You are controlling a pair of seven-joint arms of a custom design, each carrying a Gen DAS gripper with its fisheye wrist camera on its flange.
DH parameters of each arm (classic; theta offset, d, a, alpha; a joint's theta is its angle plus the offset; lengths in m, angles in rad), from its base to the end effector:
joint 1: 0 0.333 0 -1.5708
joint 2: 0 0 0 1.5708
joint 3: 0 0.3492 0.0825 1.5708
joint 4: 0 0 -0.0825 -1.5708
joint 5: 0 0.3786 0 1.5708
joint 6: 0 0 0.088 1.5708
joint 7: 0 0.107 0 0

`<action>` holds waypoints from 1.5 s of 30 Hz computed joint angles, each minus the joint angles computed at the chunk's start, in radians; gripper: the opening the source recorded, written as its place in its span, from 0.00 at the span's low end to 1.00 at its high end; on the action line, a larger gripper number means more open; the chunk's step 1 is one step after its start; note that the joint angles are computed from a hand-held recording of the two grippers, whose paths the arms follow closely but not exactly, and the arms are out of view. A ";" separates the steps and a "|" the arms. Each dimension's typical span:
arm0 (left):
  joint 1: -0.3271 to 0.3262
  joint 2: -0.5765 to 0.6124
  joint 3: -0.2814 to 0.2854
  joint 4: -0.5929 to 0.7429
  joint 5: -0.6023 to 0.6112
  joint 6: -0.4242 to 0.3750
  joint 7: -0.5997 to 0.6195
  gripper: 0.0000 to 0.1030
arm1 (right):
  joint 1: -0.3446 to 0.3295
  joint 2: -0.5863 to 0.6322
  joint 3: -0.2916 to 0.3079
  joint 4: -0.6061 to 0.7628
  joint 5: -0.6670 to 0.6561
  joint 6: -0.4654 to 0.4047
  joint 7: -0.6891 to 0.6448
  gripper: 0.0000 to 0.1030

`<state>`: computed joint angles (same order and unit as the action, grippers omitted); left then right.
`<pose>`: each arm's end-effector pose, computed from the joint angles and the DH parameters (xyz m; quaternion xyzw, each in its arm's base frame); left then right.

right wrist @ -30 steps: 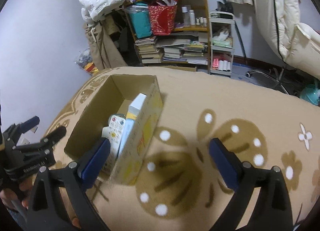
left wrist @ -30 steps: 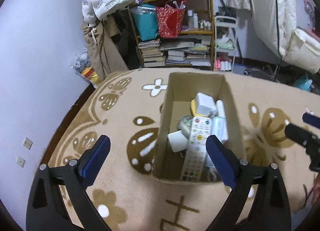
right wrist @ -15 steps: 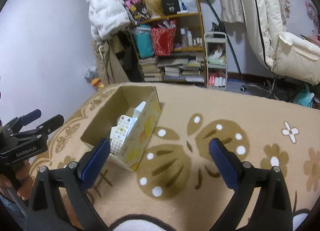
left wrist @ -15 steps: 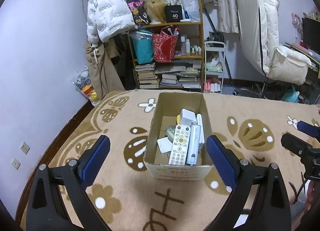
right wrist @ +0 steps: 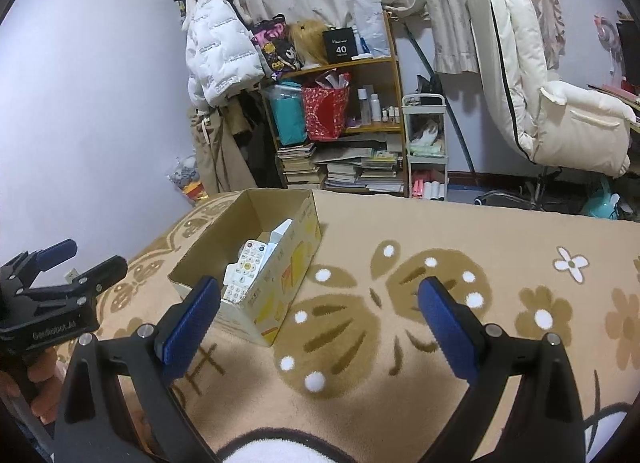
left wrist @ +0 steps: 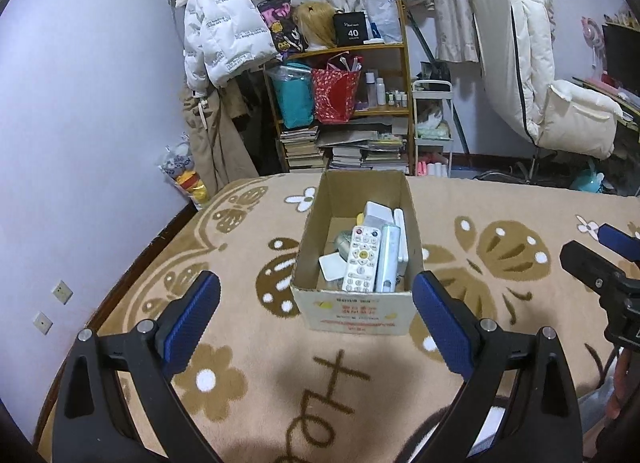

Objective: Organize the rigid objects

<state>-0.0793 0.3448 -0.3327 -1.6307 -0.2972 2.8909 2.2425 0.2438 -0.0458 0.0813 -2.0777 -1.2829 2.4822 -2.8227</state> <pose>0.6720 -0.2317 0.5718 -0.3508 0.8147 -0.3803 0.2617 0.5356 0.1853 0.5303 -0.3819 0.7790 -0.3841 0.3159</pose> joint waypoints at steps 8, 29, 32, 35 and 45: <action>0.000 0.011 0.001 0.008 -0.001 -0.025 0.006 0.93 | 0.010 -0.002 0.008 -0.012 0.029 -0.051 0.004 1.00; -0.017 0.035 0.019 0.039 0.028 -0.080 -0.005 0.93 | 0.010 -0.014 0.011 -0.023 0.024 -0.075 0.014 1.00; -0.016 0.037 0.016 0.041 0.027 -0.079 -0.001 0.93 | 0.010 -0.012 0.012 -0.022 0.028 -0.081 0.019 1.00; -0.018 0.037 0.020 0.040 0.031 -0.075 -0.009 0.93 | 0.011 -0.014 0.012 -0.023 0.029 -0.084 0.022 1.00; -0.003 0.038 0.004 0.038 0.008 -0.077 0.012 0.93 | 0.010 -0.018 0.014 -0.026 0.035 -0.088 0.025 1.00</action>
<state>-0.0827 0.3829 -0.3285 -1.5931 -0.2897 2.8139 2.2549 0.2541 -0.0634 0.0951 -2.1035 -1.2483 2.3937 -2.7978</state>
